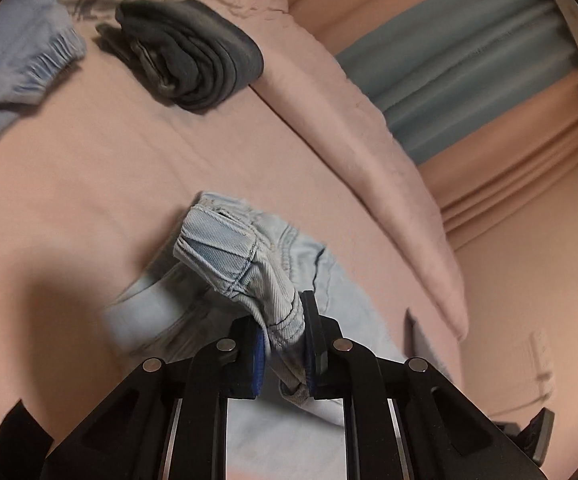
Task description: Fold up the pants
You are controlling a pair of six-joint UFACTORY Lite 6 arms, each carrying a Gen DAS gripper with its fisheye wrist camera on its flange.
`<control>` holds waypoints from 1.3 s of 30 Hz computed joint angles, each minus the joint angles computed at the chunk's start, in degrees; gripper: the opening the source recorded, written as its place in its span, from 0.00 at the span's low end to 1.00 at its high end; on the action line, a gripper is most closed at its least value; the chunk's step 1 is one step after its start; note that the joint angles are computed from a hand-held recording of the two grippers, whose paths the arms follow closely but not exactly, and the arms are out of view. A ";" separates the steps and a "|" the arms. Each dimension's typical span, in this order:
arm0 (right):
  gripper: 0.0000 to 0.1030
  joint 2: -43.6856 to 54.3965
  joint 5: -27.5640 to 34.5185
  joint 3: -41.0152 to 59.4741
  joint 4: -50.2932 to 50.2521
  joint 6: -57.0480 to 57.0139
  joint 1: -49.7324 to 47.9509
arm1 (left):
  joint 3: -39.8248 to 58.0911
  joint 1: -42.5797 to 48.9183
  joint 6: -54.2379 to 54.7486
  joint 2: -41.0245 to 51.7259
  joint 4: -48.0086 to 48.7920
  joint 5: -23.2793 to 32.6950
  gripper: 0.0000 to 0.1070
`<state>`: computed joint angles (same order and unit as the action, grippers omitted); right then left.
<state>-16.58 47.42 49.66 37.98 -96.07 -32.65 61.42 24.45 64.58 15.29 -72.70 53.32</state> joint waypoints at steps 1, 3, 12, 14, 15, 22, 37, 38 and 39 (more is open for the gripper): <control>0.03 -2.38 -0.80 -2.64 -0.90 -0.94 0.45 | -1.99 0.32 0.99 -0.92 0.35 -0.74 0.12; 0.03 -9.35 -1.69 -10.40 -4.20 -2.35 1.81 | -5.69 2.47 2.93 -2.28 2.11 -1.64 0.12; 0.04 -29.65 -25.01 -38.22 -18.86 7.29 19.76 | -14.15 -1.34 12.85 -5.17 -0.33 -13.96 0.12; 0.08 -31.84 -28.07 -41.21 -19.31 5.39 20.41 | -15.34 -1.80 13.35 -6.23 0.51 -15.11 0.12; 0.09 -32.17 -29.67 -42.51 -20.52 6.47 21.19 | -15.93 -1.56 13.40 -6.86 1.26 -15.00 0.12; 0.69 -28.94 -9.31 -32.27 -7.31 -5.47 4.84 | -21.81 9.15 11.10 -18.17 14.50 -8.35 0.51; 0.71 43.31 1.05 43.81 -15.31 57.82 1.13 | -21.74 -42.83 -5.05 -26.30 13.07 -15.27 0.51; 0.71 48.12 1.99 49.81 -18.66 63.82 3.18 | -19.71 -48.26 -5.33 -23.93 12.11 -17.50 0.51; 0.71 53.47 1.69 55.80 -22.52 69.81 5.54 | -18.10 -52.28 -5.32 -21.97 11.59 -19.60 0.51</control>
